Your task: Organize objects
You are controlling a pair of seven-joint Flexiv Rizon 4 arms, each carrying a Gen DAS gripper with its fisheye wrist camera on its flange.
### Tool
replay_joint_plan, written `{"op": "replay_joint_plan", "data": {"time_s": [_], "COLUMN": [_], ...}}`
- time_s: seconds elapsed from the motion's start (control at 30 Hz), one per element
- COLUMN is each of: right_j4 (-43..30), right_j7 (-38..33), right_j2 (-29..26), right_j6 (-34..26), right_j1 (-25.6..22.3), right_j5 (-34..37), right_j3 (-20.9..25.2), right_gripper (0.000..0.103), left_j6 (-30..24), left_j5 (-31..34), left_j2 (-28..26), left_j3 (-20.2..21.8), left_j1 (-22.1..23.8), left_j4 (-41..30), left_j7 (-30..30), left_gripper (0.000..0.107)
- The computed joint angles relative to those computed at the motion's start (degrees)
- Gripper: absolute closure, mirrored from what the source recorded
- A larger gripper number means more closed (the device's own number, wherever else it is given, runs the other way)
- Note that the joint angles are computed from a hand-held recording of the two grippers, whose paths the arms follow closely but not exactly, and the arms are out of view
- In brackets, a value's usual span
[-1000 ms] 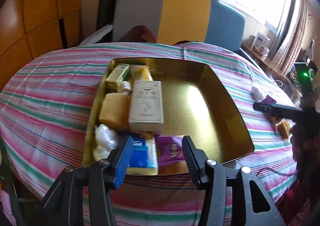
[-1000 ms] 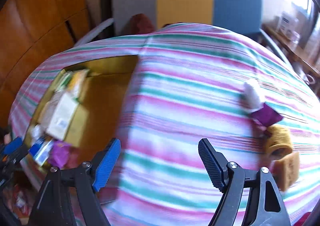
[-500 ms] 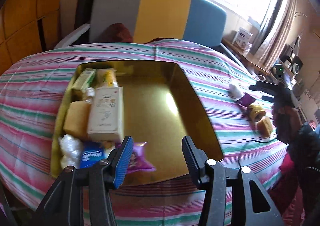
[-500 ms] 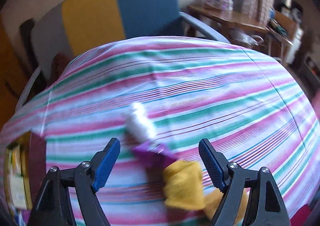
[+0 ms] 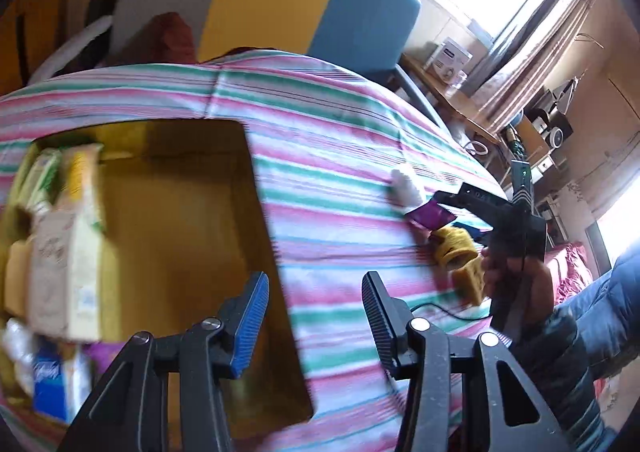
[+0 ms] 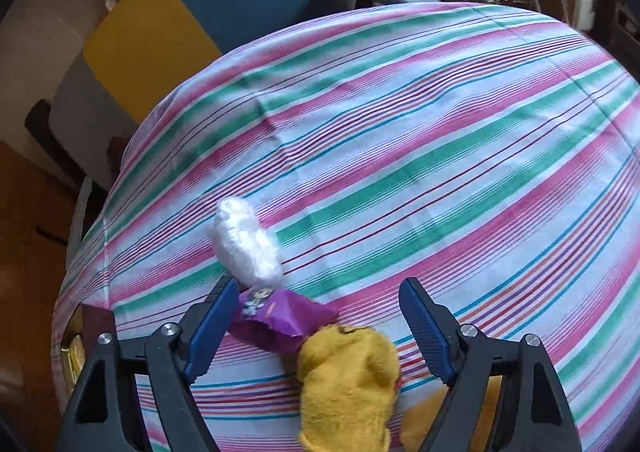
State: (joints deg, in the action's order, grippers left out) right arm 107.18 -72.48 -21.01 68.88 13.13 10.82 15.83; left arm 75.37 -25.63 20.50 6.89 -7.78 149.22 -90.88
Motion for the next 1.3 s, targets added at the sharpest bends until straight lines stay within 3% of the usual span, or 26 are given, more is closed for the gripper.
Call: {"op": "replay_joint_plan", "data": {"time_s": [0.13,0.2,0.3,0.4,0.5,0.57,0.67,0.77,1.03,1.17,1.23,1.3], "right_j4": [-1.7,-4.99,-9.94,-9.69,-7.78,-4.87,-1.32,-0.73,-0.06,0.85,0.92,1.77], "right_j7": [-5.48,-13.29,-24.26,-27.59,-24.78,-14.87,1.17,8.9,13.07,15.27,15.02,15.4], "right_j2": [-0.75,-1.75,-2.66,-0.63,1.63,2.35,2.13,1.4,1.32,1.52,1.46,1.72], "right_j6": [0.05,-4.58,-16.65,-18.29,-13.62,-9.05,-7.3,-8.07,-6.95,-4.94,-4.05,-2.2], "right_j1": [-1.7,-5.49,-9.1,-8.35,-6.76,-2.11,3.12,2.56,-0.02,-0.12,-0.66,-0.36], "right_j5": [3.24,8.76,15.46,17.79,20.22,15.14,3.29,-0.79,-3.63,-5.61,-5.31,-6.75], "right_j3": [2.87,7.33,11.48,10.88,7.66,1.96,-5.48,-6.77,-5.42,-5.8,-5.22,-5.64], "right_gripper": [0.02,0.02,0.021,0.023,0.022,0.022,0.023,0.023,0.023,0.023,0.023,0.023], "left_j6": [2.53,3.14,3.21,3.76,3.66,2.51,0.78,-0.73,-3.48,-6.42,-6.0,-2.93], "left_j5": [-5.11,-7.35,-10.51,-14.28,-15.02,-15.39,-15.21,-16.42,-7.84,-0.69,0.9,-1.26], "left_j2": [-6.05,-8.16,-11.34,-15.0,-19.22,-22.63,-27.12,-31.17,-40.52,-44.97,-46.23,-45.23], "left_j3": [-0.33,-0.61,-1.36,-2.46,-4.23,-5.73,-8.11,-10.86,-12.69,-10.73,-10.44,-13.24], "left_j1": [-3.03,-3.57,-3.43,-3.08,-1.43,-0.21,1.38,2.39,2.66,1.49,1.55,3.75], "left_j4": [-3.8,-5.32,-7.89,-10.66,-13.59,-16.26,-20.26,-24.39,-35.14,-40.26,-40.67,-38.02], "left_j7": [3.68,5.21,7.07,10.25,11.29,11.83,12.46,13.74,8.87,3.67,1.83,4.17], "left_gripper": [0.058,0.058,0.058,0.058,0.058,0.058,0.058,0.058,0.054,0.054,0.069,0.072]}}
